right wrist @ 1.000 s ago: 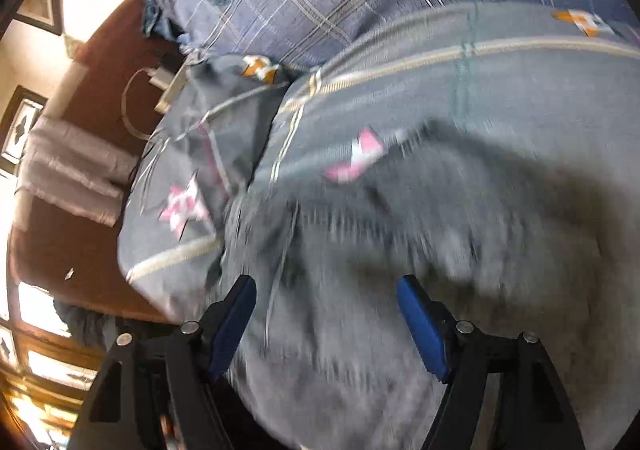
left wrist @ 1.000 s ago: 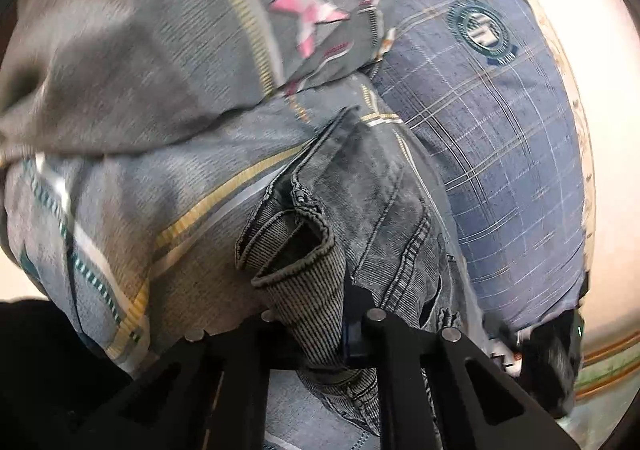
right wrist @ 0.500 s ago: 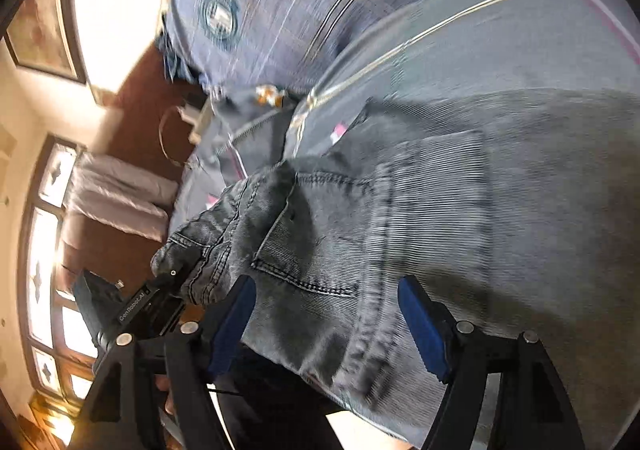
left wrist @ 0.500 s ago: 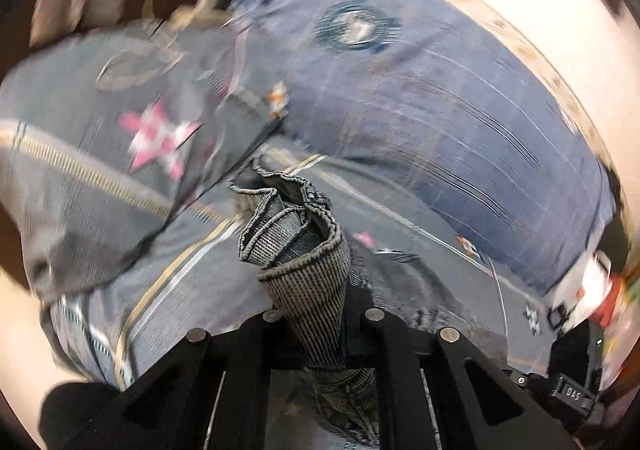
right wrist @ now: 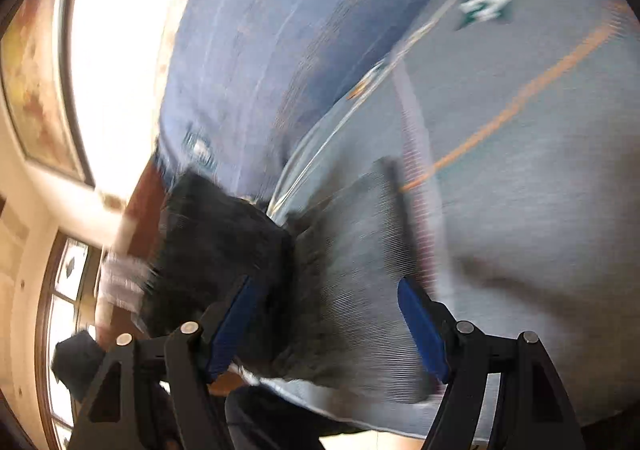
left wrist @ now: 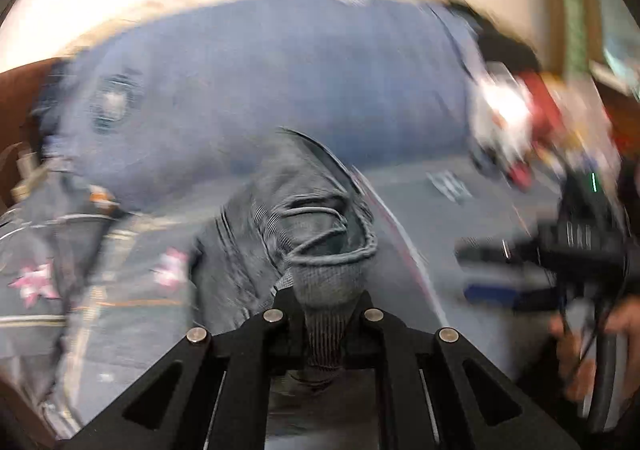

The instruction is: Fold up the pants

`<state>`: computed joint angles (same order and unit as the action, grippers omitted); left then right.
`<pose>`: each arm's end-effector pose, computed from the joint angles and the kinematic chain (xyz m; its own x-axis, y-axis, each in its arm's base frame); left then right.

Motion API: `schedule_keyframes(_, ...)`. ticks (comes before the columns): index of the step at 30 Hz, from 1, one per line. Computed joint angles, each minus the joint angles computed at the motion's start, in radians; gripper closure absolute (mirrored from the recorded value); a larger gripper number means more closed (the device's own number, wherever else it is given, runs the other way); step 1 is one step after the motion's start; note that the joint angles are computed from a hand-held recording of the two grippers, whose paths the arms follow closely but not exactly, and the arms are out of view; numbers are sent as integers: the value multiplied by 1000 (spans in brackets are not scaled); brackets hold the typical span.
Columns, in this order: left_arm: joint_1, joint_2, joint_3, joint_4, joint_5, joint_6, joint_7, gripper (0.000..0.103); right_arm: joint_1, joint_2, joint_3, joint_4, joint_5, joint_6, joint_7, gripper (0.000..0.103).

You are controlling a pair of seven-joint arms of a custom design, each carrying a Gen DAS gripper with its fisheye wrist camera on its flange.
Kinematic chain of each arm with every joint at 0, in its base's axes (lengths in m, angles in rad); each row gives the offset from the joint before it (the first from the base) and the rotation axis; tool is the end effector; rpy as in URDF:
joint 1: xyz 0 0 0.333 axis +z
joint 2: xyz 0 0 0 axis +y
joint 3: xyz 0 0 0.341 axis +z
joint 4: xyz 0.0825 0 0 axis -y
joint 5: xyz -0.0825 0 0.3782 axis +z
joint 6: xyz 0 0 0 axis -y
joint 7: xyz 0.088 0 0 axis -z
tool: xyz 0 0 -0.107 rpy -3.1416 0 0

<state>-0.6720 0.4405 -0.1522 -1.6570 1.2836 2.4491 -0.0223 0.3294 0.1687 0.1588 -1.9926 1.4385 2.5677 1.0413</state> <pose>0.4926 -0.5082 0.4206 -0.0701 -0.9955 -0.0634 -0.5752 0.0923 -0.8128 0.5515 0.2704 0.4392 0.0486 -0.5538 -0.8312 -0.9446 0.2451 -0.2185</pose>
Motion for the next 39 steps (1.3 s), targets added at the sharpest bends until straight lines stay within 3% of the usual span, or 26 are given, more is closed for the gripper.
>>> schedule_keyframes(2, 33, 126, -49, 115, -168, 14, 239, 92, -12, -23, -12, -43, 21, 18, 11, 27)
schedule_keyframes(4, 35, 204, -72, 191, -286, -30, 420, 83, -18, -36, -21, -65, 21, 23, 21, 27)
schedule_keyframes(5, 20, 206, -60, 193, -278, -36, 434, 83, -18, -39, -23, -70, 16, 27, 27, 27)
schedule_keyframes(6, 12, 189, -46, 169, -271, -2, 426, 76, -17, -44, -25, -74, -1, 28, 38, 27)
schedule_keyframes(8, 49, 130, -53, 84, -304, 144, 433, 70, -15, -51, -27, -75, -22, 33, 44, 27)
schedule_keyframes(11, 49, 8, -6, -63, -290, 296, 334, 68, 3, -45, -16, -41, -59, 54, 73, 27)
schedule_keyframes(12, 30, -56, 42, -132, -215, 354, 212, 65, 8, -47, -11, -29, -63, 54, 67, 27)
schedule_keyframes(13, 17, -98, 75, -176, -130, 388, 94, 56, 14, -50, -6, -15, -72, 47, 61, 27)
schedule_keyframes(15, 4, -186, 118, -258, 39, 382, -158, 40, 17, -64, 0, -5, -56, 2, 28, 27)
schedule_keyframes(17, 12, -253, 123, -330, 98, 280, -300, 39, 25, -56, 8, 27, -30, -68, 5, 27)
schedule_keyframes(20, 73, -272, 104, -379, 17, 243, -324, 39, 32, -28, 14, 57, 5, -159, -21, 26)
schedule_keyframes(22, 116, -262, 92, -391, 3, 276, -331, 39, 53, -6, 17, 60, -67, -138, 49, 26)
schedule_keyframes(24, 151, -239, 66, -388, -38, 291, -303, 39, 89, 9, 1, 45, -228, -97, 224, 26)
schedule_keyframes(26, 199, -184, 24, -360, -135, 321, -178, 39, 66, 1, 22, 12, -190, -113, 237, 26)
schedule_keyframes(28, 211, -146, -10, -339, -204, 283, -102, 38, 64, -19, 28, -13, -139, -98, 221, 26)
schedule_keyframes(33, 210, -147, 6, -362, -152, 326, -185, 38, 67, -7, 26, -3, -81, -87, 226, 26)
schedule_keyframes(37, 206, -151, 3, -364, -134, 319, -194, 38, 71, 56, 28, 41, -127, -57, 347, 27)
schedule_keyframes(39, 202, -150, 2, -361, -121, 306, -196, 37, 71, 76, 35, 50, -128, -29, 382, 35)
